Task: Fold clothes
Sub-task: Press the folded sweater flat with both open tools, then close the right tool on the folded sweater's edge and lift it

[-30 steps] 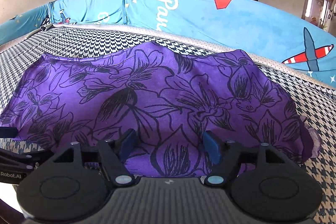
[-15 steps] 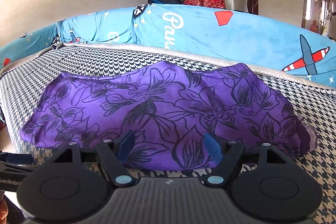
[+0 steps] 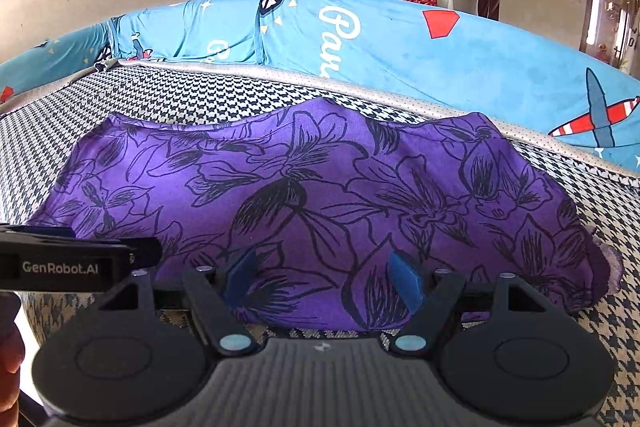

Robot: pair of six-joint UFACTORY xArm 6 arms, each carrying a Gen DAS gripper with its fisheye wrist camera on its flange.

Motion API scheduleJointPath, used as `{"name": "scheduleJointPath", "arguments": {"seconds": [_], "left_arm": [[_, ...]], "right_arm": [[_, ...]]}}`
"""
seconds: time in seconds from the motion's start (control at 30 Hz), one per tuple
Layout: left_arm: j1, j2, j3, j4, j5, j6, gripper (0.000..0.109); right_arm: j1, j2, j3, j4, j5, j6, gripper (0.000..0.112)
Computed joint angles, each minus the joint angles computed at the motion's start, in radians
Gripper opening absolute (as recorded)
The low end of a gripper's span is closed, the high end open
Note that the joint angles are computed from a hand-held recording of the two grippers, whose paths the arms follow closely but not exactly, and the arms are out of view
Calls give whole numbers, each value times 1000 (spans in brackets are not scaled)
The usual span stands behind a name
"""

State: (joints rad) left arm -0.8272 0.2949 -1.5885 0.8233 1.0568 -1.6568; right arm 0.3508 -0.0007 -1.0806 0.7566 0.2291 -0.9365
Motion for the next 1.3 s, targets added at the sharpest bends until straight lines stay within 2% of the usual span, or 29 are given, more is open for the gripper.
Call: {"name": "scheduleJointPath", "arguments": {"seconds": [0.07, 0.17, 0.27, 0.43, 0.6, 0.67, 0.8, 0.9, 0.97, 1.03, 1.1, 1.17, 1.23, 1.3], "left_arm": [[3, 31, -28, -25, 18, 39, 103], [-20, 88, -101, -8, 98, 104, 103], [-19, 83, -94, -10, 93, 106, 103], [-11, 76, -102, -46, 87, 146, 103], [0, 70, -111, -42, 24, 198, 103], [9, 85, -129, -55, 8, 227, 103], [15, 110, -143, -62, -3, 221, 103], [5, 116, -144, -39, 9, 197, 103], [2, 109, -134, -35, 4, 176, 103], [3, 101, -125, -38, -4, 169, 103], [5, 92, -115, -41, -12, 163, 103], [8, 85, -104, -41, -24, 148, 103], [10, 82, -99, -41, -28, 141, 103], [7, 88, -110, -47, -17, 146, 103]], "right_arm": [[-1, 6, 1, -27, 0, 13, 73], [-3, 10, 1, -53, 6, 14, 74], [-6, 9, -1, -93, 20, 31, 75], [-29, 22, -65, -166, 102, 111, 75], [-42, 60, -170, 1, 165, 64, 75], [-39, 92, -215, 15, 182, 75, 75], [-18, 155, -277, -16, 150, 99, 75], [-30, 204, -361, 94, 248, 56, 75], [-44, 231, -411, 212, 337, -29, 68], [-46, 259, -452, 235, 390, -58, 60], [-47, 295, -496, 196, 443, -29, 52], [-50, 333, -542, 162, 500, 9, 35], [-61, 370, -592, 157, 580, 35, 24], [-62, 399, -629, 139, 624, 46, 22]]}}
